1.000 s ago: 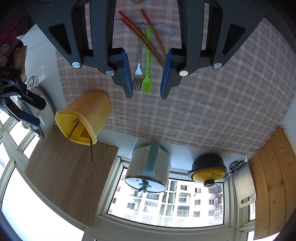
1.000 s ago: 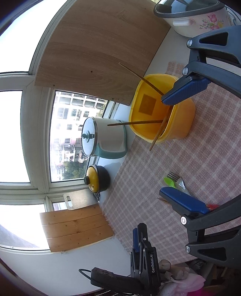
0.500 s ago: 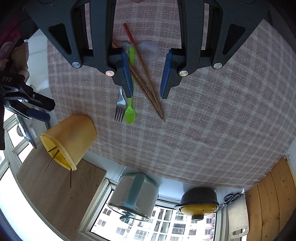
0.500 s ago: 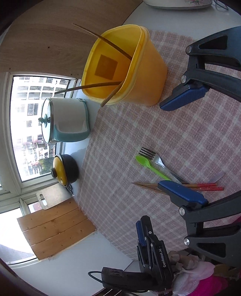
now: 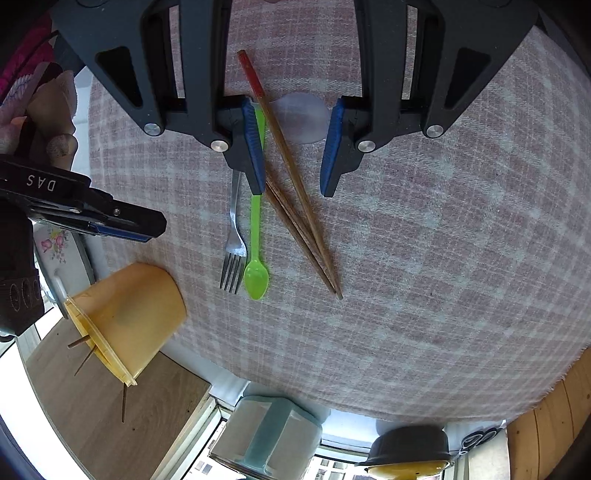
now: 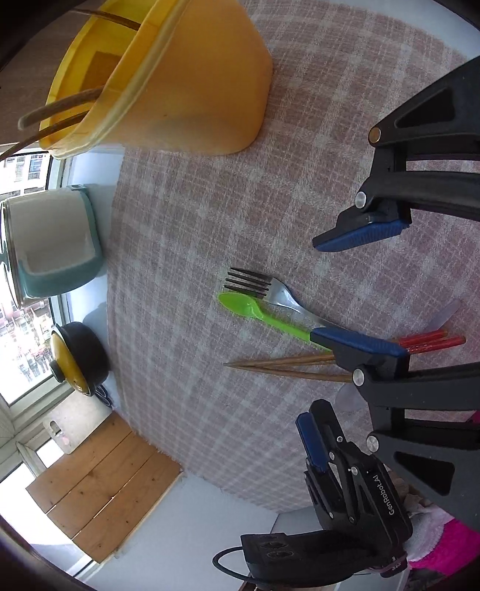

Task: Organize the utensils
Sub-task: 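Move both tools back down over the metal fork and chopsticks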

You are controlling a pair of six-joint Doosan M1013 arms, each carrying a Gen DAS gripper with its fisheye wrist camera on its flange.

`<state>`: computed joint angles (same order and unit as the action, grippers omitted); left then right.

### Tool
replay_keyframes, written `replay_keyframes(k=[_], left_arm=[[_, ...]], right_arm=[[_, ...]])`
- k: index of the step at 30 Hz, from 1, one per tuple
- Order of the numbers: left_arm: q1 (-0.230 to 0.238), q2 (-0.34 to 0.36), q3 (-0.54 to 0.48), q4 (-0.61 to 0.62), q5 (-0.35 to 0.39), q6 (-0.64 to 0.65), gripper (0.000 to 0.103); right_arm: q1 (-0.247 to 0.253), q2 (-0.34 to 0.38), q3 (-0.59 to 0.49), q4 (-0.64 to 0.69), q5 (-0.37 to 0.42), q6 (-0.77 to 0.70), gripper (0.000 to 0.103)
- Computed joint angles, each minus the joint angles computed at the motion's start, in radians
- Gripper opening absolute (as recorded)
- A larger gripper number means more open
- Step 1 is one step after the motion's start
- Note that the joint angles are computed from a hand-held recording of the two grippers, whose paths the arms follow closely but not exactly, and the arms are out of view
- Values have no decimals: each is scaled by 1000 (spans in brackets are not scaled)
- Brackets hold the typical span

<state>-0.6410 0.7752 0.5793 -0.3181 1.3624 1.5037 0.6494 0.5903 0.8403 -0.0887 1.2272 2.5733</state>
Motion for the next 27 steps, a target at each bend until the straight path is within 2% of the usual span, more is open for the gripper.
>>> replay_keyframes(k=[8,13,19,27], left_arm=[[-3,26,-33,-1,31,18,29],[-3,37,-48,-3,47,24,27],[-2,52,-68,0,64,24,23],[-7,68,-86,11,78,34,23]], right_arm=[[-24,27,5,115,-46,46,33],[-30,48,-15,143,-40,53,30],[-29,76,-53,149,-6,59,26],[-20,131,-154,111,99,50,23]])
